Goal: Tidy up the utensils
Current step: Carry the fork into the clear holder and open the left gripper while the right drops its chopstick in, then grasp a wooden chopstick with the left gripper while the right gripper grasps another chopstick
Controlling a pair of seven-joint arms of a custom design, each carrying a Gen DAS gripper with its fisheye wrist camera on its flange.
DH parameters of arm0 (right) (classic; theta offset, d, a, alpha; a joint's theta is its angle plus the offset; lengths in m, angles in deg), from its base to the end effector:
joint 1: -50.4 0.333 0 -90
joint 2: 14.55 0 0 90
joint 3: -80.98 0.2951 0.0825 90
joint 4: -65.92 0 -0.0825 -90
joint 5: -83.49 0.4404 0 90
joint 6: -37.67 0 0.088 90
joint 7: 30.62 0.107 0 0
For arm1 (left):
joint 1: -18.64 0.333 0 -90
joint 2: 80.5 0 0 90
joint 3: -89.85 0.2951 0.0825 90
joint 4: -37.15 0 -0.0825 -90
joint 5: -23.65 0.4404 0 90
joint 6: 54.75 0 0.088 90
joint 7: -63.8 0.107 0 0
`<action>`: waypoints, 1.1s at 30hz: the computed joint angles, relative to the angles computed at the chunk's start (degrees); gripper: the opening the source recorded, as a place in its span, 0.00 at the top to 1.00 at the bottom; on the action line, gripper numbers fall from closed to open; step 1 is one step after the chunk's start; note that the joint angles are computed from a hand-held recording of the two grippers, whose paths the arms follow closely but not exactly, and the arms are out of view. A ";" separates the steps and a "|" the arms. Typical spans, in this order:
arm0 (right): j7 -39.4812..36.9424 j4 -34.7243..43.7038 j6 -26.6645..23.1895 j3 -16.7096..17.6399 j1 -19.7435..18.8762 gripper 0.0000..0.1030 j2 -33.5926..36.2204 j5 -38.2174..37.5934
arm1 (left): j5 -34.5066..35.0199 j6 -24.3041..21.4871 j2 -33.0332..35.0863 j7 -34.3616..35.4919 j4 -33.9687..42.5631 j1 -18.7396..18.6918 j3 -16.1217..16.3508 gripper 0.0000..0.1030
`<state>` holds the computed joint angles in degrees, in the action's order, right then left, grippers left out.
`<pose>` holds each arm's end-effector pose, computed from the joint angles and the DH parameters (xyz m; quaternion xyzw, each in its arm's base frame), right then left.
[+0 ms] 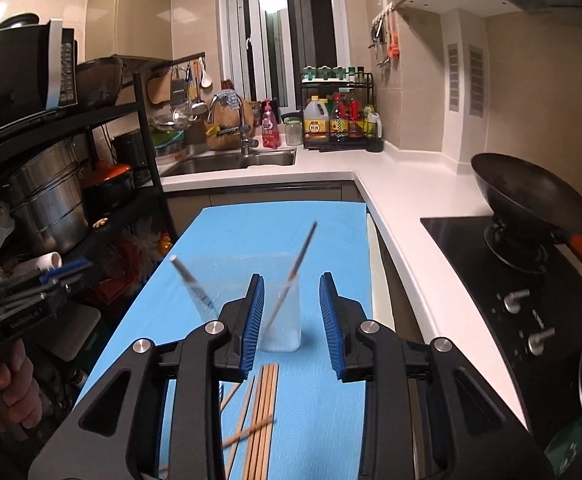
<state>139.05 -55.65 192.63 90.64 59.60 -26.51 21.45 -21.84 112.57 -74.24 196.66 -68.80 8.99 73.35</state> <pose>0.5513 0.2257 0.5360 -0.5380 0.6712 -0.3700 0.3509 0.6360 -0.2549 0.5226 -0.4448 0.7439 -0.4638 0.1835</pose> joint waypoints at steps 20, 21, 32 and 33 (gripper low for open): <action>9.42 -15.79 8.29 1.31 2.70 0.93 2.90 9.49 | 0.74 -15.54 -5.20 0.44 -16.69 -2.79 4.26 0.93; 7.23 -15.40 8.84 0.68 3.33 0.93 4.11 11.69 | 2.79 -16.39 -4.73 -0.95 -16.38 -2.58 4.31 0.92; -0.79 -12.42 4.90 -1.81 7.31 0.91 8.79 19.47 | 6.85 -18.21 -2.34 -3.91 -15.33 -0.91 3.35 0.92; -0.62 -12.38 4.77 -1.94 7.46 0.91 8.80 19.12 | 6.31 -18.74 -2.32 -3.50 -15.19 -0.79 3.25 0.92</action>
